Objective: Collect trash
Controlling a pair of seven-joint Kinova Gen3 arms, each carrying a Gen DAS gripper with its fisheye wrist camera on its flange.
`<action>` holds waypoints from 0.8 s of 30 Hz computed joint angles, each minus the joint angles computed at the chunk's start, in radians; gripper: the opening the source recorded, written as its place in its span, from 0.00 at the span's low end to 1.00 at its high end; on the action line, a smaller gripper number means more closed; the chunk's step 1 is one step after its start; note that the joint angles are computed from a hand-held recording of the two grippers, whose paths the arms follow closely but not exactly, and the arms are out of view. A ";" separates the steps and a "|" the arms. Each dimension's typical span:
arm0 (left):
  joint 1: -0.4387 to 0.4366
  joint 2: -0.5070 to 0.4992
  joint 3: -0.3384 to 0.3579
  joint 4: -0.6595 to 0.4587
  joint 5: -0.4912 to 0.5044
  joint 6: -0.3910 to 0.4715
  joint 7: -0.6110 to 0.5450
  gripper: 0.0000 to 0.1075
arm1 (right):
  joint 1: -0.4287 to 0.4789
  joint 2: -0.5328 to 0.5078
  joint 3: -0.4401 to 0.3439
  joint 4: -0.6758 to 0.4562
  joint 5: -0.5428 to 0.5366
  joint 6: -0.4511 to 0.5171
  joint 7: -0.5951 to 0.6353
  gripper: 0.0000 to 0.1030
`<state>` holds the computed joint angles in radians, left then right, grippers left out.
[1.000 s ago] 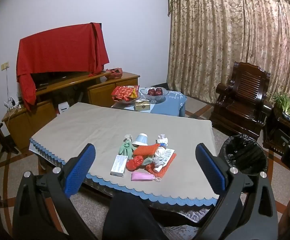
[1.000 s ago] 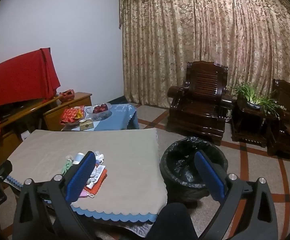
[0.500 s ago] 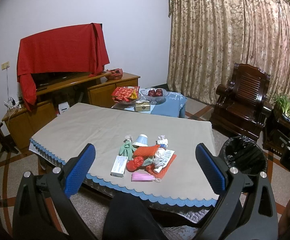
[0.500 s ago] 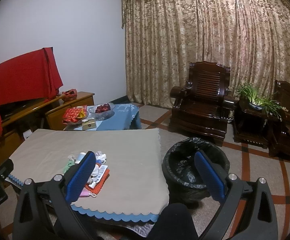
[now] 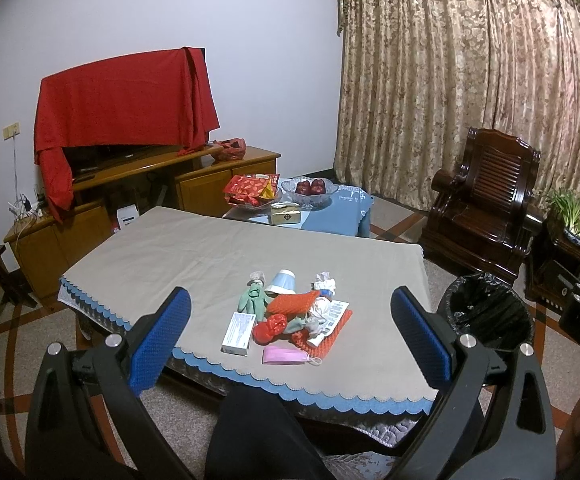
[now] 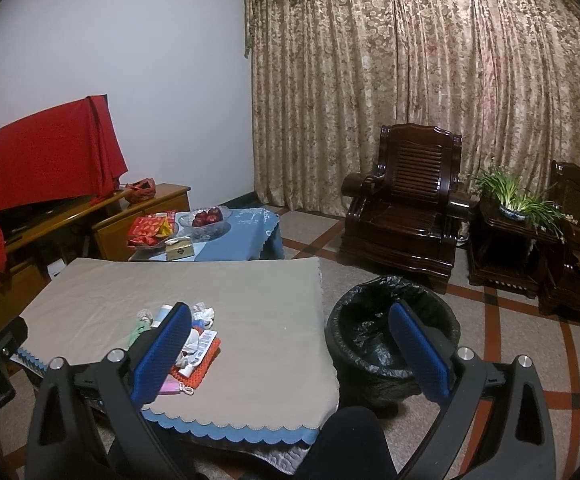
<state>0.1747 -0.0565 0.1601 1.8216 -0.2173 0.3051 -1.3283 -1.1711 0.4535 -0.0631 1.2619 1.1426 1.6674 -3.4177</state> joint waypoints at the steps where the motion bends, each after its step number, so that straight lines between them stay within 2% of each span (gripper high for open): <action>1: -0.001 -0.001 0.002 0.002 -0.005 -0.001 0.006 0.91 | 0.000 0.001 0.000 0.000 0.001 0.000 -0.001 0.94; 24: 0.000 0.002 0.001 0.002 -0.009 -0.005 0.011 0.91 | -0.002 0.004 0.002 -0.005 -0.014 -0.009 -0.001 0.94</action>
<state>0.1747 -0.0547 0.1609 1.8239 -0.2266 0.3004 -1.3174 -1.1727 0.4573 -0.0615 1.2570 1.1282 1.6587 -3.4187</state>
